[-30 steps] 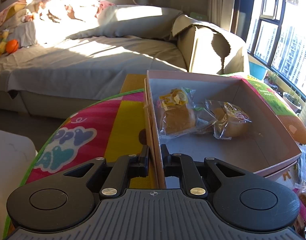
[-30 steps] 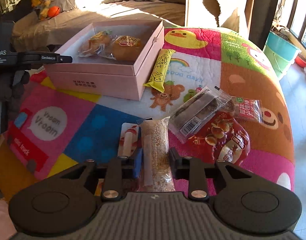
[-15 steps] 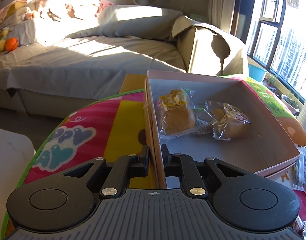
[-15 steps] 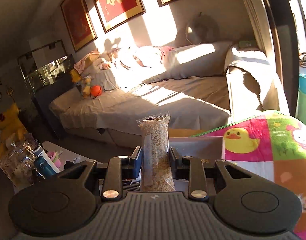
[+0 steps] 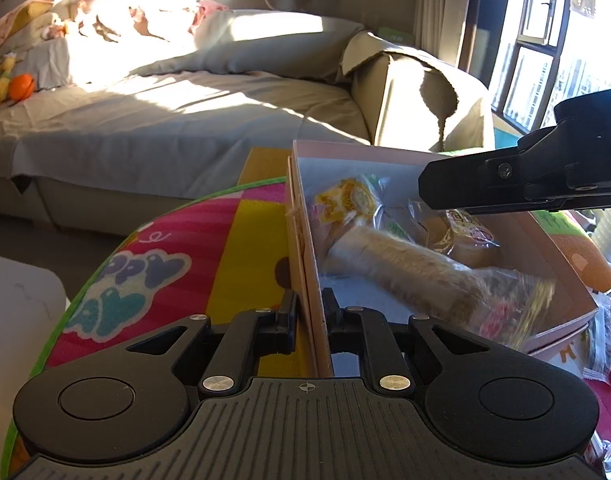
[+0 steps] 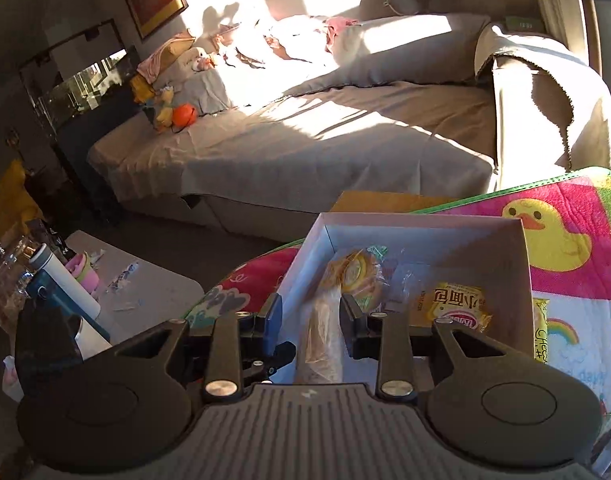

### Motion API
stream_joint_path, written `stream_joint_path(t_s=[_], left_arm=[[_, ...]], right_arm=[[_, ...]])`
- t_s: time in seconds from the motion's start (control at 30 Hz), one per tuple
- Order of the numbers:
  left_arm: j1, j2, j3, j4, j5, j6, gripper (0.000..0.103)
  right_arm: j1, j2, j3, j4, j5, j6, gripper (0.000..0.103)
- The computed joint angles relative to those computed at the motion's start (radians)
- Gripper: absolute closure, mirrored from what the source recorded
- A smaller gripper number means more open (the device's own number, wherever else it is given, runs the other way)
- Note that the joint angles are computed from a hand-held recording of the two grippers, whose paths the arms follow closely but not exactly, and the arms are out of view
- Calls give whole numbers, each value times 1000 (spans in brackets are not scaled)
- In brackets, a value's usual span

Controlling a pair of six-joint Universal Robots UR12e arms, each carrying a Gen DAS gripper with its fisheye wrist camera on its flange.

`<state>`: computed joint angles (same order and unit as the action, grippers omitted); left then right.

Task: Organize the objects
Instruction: 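Lower the rice cracker stick into the pink box and open the right tool, then grasp the round hawthorn lollipop with the right tool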

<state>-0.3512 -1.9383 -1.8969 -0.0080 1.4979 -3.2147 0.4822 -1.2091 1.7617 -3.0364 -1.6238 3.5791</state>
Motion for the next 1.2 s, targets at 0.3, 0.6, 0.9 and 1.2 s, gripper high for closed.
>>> stream_joint_path(t_s=[0.3, 0.6, 0.9, 1.2], left_arm=[[-4, 3, 0, -6, 10, -4, 89], [-3, 3, 0, -7, 9, -3, 89], [-5, 3, 1, -8, 16, -2, 89], [0, 3, -2, -1, 4, 9, 89]], right_arm=[[-10, -39, 59, -27, -32, -11, 57], [27, -106, 161, -12, -160, -57, 47], [53, -218, 291, 91, -349, 22, 27], [72, -221, 356, 157, -212, 206, 0]])
